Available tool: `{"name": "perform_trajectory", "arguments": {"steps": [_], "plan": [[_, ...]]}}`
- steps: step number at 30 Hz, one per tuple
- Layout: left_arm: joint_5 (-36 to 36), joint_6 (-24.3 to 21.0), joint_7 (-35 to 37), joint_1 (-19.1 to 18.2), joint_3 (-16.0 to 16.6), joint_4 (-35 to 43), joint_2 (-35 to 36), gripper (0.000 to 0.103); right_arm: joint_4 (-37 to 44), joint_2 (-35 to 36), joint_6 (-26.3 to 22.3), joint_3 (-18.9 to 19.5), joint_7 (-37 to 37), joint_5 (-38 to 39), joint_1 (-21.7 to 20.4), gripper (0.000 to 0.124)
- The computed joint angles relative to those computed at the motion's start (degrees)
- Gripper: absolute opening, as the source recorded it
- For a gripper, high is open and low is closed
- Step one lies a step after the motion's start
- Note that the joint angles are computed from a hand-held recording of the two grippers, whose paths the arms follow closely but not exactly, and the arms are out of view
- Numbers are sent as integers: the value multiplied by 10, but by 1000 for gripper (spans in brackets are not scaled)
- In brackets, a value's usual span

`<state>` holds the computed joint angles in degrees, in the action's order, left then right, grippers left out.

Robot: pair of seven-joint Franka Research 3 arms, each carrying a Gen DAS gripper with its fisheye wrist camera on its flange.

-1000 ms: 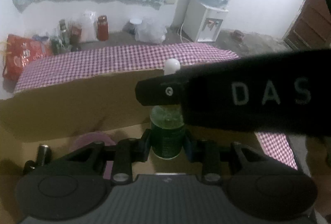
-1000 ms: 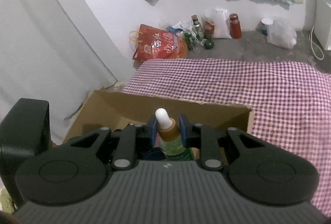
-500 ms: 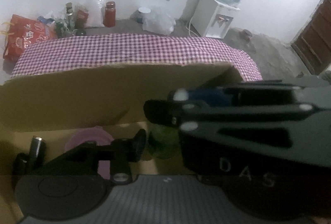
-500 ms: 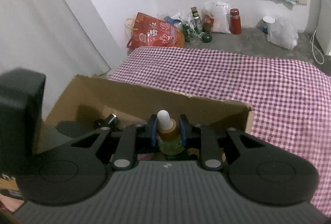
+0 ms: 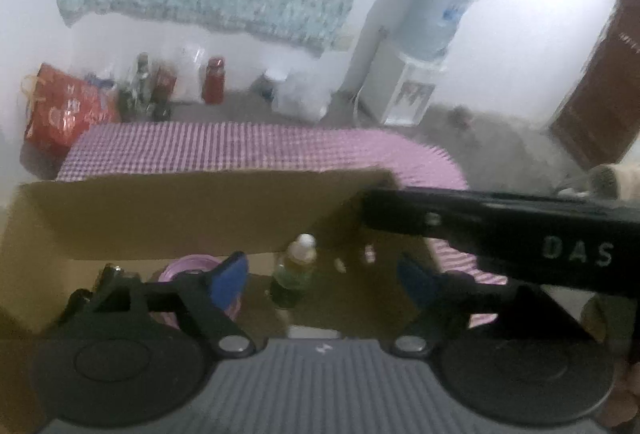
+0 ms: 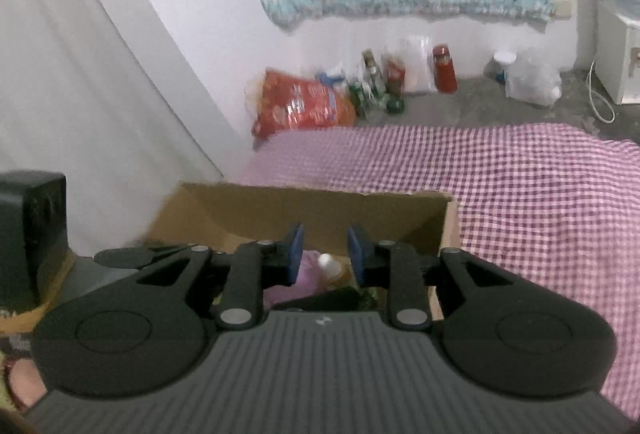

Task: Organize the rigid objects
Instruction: 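Lower the dropper bottle into the box and open the right tool, then move the right tool to the white-lidded jar and close on it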

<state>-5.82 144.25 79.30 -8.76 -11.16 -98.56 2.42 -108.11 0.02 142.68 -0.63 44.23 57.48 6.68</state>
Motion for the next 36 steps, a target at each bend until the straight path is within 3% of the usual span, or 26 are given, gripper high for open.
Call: {"name": "perform_trajectory", "arguments": {"steps": [5,9,12,17,24,30,36], "plan": [[-34,71,21,-12,9,-130,-123,93,-143,-150,62,-21,-66,69,19,52],[-81,84,71,-56,45,-222,-221,95,-255,-271,98,-45,-109,112,51,72],[-70,82,87,-75,59,-294,-300,95,-334,-360,121,-44,-102,107,69,80],[-30,78,60,-76,74,-397,-426,97,-419,-457,143,-29,-50,79,96,87],[59,77,-8,-26,71,-480,-525,99,-436,-457,146,-20,29,45,166,89],[99,74,-34,-10,88,-499,-520,99,-388,-379,134,-15,74,24,217,89],[118,105,-29,3,98,-511,-486,99,-334,-299,128,-6,78,37,246,88]]}}
